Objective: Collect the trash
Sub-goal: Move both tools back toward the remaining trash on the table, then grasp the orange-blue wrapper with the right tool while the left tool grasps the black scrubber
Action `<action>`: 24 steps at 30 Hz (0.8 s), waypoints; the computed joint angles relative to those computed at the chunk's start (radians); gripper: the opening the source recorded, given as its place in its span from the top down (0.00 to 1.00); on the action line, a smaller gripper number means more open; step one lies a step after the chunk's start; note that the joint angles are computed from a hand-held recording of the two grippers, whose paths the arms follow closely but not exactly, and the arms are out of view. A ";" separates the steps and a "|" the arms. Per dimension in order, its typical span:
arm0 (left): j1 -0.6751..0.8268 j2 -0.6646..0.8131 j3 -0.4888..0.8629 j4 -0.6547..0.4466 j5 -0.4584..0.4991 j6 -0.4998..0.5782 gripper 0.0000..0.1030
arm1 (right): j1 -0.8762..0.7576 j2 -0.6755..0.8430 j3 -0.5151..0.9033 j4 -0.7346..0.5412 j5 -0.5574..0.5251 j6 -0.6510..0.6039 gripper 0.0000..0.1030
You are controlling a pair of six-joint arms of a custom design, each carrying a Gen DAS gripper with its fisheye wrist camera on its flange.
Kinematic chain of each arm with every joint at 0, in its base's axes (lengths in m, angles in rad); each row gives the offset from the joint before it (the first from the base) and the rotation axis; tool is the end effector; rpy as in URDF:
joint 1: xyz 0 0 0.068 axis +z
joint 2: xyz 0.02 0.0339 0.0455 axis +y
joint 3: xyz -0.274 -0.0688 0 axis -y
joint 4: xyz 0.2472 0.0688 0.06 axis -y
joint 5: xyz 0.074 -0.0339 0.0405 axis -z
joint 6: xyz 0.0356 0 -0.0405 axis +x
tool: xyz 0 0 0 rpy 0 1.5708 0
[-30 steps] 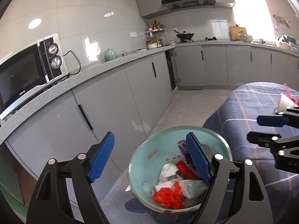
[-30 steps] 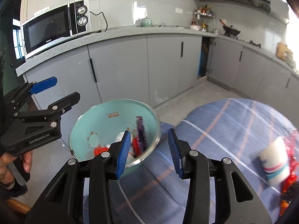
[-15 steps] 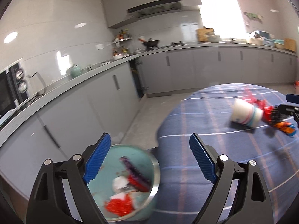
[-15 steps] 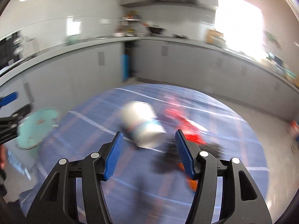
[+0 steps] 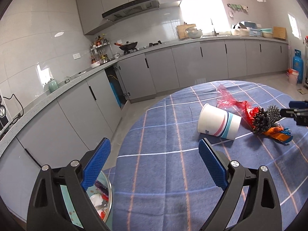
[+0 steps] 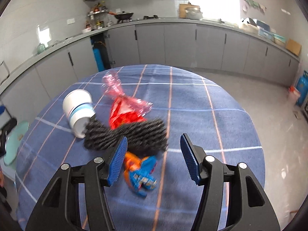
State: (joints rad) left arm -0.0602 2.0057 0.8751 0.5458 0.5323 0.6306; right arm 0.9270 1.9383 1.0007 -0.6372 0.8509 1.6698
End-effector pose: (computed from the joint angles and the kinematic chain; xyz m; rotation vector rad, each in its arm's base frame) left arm 0.3806 -0.0410 0.1061 0.9777 1.8294 -0.2267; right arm 0.2091 0.2340 0.1080 0.8355 2.1509 -0.2857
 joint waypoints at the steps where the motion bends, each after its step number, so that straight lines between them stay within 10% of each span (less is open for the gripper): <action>1: -0.008 0.006 0.004 -0.002 -0.006 -0.003 0.12 | -0.017 -0.014 -0.021 0.038 -0.007 -0.025 0.44; 16: -0.085 0.077 0.081 -0.068 -0.068 -0.022 0.11 | 0.018 -0.011 -0.124 0.287 -0.157 -0.114 0.47; 24: -0.073 0.042 0.029 -0.056 -0.044 -0.009 0.11 | 0.049 0.024 -0.075 0.291 -0.207 -0.163 0.74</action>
